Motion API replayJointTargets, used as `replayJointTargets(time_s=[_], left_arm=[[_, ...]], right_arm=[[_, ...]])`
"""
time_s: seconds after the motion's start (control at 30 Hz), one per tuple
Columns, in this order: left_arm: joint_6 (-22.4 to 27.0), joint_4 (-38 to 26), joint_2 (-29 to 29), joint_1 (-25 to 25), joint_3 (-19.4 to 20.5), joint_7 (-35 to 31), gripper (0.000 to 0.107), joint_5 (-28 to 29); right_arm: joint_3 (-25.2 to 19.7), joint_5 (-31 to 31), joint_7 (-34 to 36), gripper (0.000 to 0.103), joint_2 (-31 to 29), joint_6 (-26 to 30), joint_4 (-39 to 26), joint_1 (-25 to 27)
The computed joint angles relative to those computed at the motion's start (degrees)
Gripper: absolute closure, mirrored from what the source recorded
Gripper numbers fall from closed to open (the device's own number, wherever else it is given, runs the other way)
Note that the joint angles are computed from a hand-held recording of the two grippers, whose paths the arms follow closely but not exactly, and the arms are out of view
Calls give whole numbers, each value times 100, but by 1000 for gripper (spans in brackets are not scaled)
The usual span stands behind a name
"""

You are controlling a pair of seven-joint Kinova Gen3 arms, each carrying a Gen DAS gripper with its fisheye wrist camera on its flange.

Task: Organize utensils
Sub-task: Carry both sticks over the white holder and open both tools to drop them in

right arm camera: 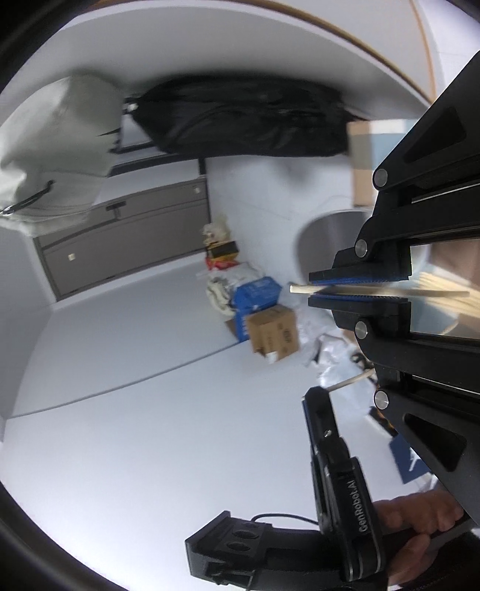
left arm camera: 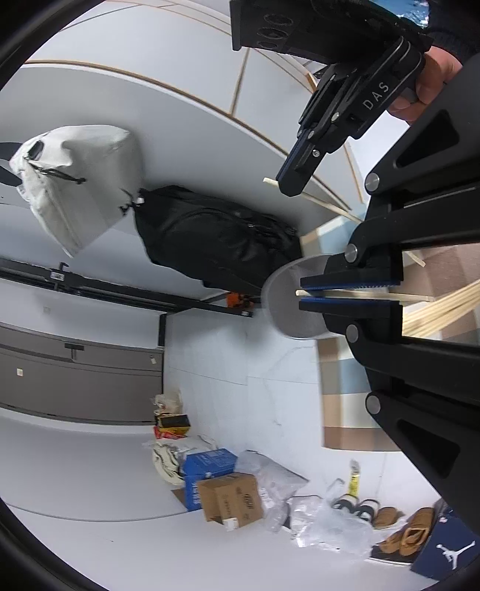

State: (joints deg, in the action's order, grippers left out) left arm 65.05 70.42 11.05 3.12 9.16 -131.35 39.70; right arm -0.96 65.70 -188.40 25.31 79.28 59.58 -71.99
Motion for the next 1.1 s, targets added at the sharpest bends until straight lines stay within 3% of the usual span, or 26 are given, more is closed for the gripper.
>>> replayJointTargets(time_s=[0.17,0.5,0.8,1.1], left_arm=[[-16,-707,359,142,89,408,107,-148],[-241,-1666,969,444,323,836,107,-588],[-495,-1747,1223,599,435,900,107,-874],[-618,-1378,1263,452,600,555,107,-593]], right_arm=[[130,86,617,99,-39,-134,-436,250],[422,-97,1170,99,32,-507,-839,787],[522,-151,992,99,8,-861,-472,1110],[447,-96,832,99,5,-1224,-27,1291]])
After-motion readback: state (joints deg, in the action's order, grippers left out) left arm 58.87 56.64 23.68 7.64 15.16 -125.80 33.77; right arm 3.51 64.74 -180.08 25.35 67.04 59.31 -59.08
